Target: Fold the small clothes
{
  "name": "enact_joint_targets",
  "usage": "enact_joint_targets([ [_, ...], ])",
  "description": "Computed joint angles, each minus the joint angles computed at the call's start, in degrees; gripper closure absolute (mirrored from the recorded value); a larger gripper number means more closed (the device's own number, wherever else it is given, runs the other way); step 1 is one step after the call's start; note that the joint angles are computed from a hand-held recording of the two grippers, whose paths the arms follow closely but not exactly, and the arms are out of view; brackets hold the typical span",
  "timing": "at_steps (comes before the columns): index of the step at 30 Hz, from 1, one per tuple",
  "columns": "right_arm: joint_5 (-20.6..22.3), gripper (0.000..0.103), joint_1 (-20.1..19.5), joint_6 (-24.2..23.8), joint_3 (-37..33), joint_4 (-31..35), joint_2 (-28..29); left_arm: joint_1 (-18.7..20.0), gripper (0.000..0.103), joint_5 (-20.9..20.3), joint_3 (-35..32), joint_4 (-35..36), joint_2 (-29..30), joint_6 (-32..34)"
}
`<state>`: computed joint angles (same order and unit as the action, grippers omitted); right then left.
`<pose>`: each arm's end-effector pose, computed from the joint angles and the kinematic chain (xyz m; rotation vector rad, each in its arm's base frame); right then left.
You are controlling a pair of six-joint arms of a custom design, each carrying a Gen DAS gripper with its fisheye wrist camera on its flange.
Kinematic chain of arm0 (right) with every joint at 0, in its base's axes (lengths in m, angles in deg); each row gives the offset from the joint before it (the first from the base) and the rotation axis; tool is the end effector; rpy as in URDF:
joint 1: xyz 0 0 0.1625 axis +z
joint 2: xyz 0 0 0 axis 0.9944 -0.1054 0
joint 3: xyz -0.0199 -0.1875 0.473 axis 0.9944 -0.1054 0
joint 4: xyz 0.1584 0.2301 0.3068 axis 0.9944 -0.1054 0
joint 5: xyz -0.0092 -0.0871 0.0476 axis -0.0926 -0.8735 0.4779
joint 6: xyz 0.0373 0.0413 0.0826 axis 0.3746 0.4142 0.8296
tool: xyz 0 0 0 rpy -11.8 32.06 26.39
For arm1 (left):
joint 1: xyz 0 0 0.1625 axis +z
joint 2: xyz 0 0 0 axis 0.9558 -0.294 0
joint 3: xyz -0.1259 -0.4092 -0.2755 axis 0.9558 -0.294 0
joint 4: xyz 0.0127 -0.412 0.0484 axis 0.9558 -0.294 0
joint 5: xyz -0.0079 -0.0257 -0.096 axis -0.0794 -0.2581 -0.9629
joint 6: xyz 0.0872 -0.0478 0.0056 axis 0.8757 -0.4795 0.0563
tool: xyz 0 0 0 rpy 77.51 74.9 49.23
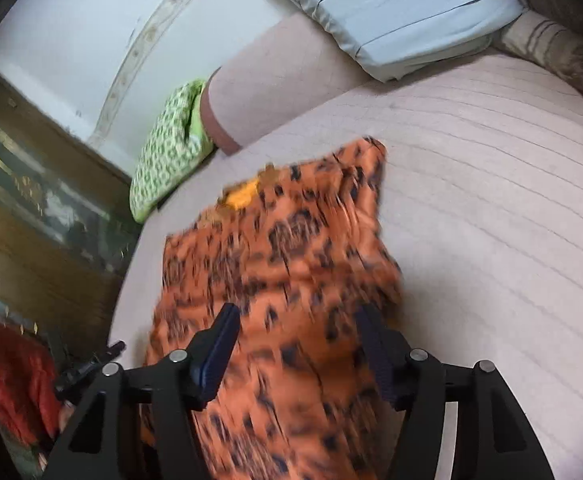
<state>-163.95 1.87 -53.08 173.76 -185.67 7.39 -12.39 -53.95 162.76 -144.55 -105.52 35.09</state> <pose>0.0819 -0.6326 0.2666 0.1813 -2.8832 0.8373 -0.0729 -0.5502 0.3045 -0.0238 2.3959 -0.7293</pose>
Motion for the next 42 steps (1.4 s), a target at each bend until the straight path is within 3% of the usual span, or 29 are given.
enact_joint_targets([
  [6, -3.7, 0.038, -2.3, -3.3, 10.1, 1.5, -6.6, 1.4, 0.027, -7.1, 6.7, 4.7, -8.8, -4.8],
  [10, -5.4, 0.039, -3.8, -3.8, 14.0, 0.6, -8.3, 3.4, 0.027, -13.3, 7.6, 2.1, -8.2, -1.9],
  [14, -7.5, 0.039, -3.7, -5.0, 14.7, 1.0, -8.3, 3.8, 0.041, -17.0, 6.7, 3.6, -6.7, 1.1],
  [18, -8.5, 0.038, -3.7, -5.2, 14.6, 1.7, -8.3, 3.9, 0.041, -17.1, 5.3, 8.9, -5.2, -0.4],
  [21, -11.0, 0.038, -3.2, -4.7, 14.1, 2.0, -6.7, 4.2, 0.039, -18.6, 5.2, 9.3, -5.2, -0.6],
  [22, -11.8, 0.038, -3.0, -4.5, 13.7, 2.7, -5.8, 4.3, 0.033, -18.9, 4.8, 10.7, -5.0, -1.0],
  [27, -16.2, 0.037, -1.4, -6.6, 13.7, 2.4, -2.4, 4.8, 0.033, -19.0, 3.1, 14.2, -3.2, -2.5],
  [28, -17.6, 0.038, -0.6, -8.5, 14.2, 0.2, -1.6, 4.9, 0.036, -19.5, 3.0, 14.3, -3.2, -2.3],
  [29, -18.0, 0.040, -0.3, -9.8, 14.4, -0.4, -1.3, 5.1, 0.049, -20.1, 2.9, 14.4, -3.1, -2.0],
  [30, -18.0, 0.051, 0.0, -11.0, 14.5, -0.4, -1.2, 5.1, 0.056, -20.2, 2.5, 15.4, -2.8, -1.9],
  [31, -17.7, 0.075, 0.2, -11.8, 14.4, 0.6, -1.3, 5.1, 0.071, -19.4, 2.2, 16.4, -2.5, -1.9],
  [32, -18.5, 0.082, 0.7, -12.7, 14.3, 1.4, -1.1, 4.9, 0.090, -18.5, 1.9, 17.5, -2.4, -1.8],
  [33, -19.0, 0.088, 1.0, -13.3, 14.4, 1.2, -1.0, 5.2, 0.096, -18.8, 1.8, 17.7, -2.5, -1.2],
  [34, -18.0, 0.093, 1.1, -13.9, 14.4, 2.6, -1.5, 5.5, 0.096, -19.7, 1.8, 17.2, -2.8, -0.3],
  [38, -10.7, 0.095, 1.2, -15.1, 14.5, 6.4, -4.6, 5.1, 0.097, -20.5, 2.8, 14.4, -4.6, 4.0],
  [42, -1.0, 0.095, 0.4, -14.9, 12.9, 10.0, -8.2, 6.7, 0.097, -28.2, 1.9, 9.1, -6.6, 6.5],
])
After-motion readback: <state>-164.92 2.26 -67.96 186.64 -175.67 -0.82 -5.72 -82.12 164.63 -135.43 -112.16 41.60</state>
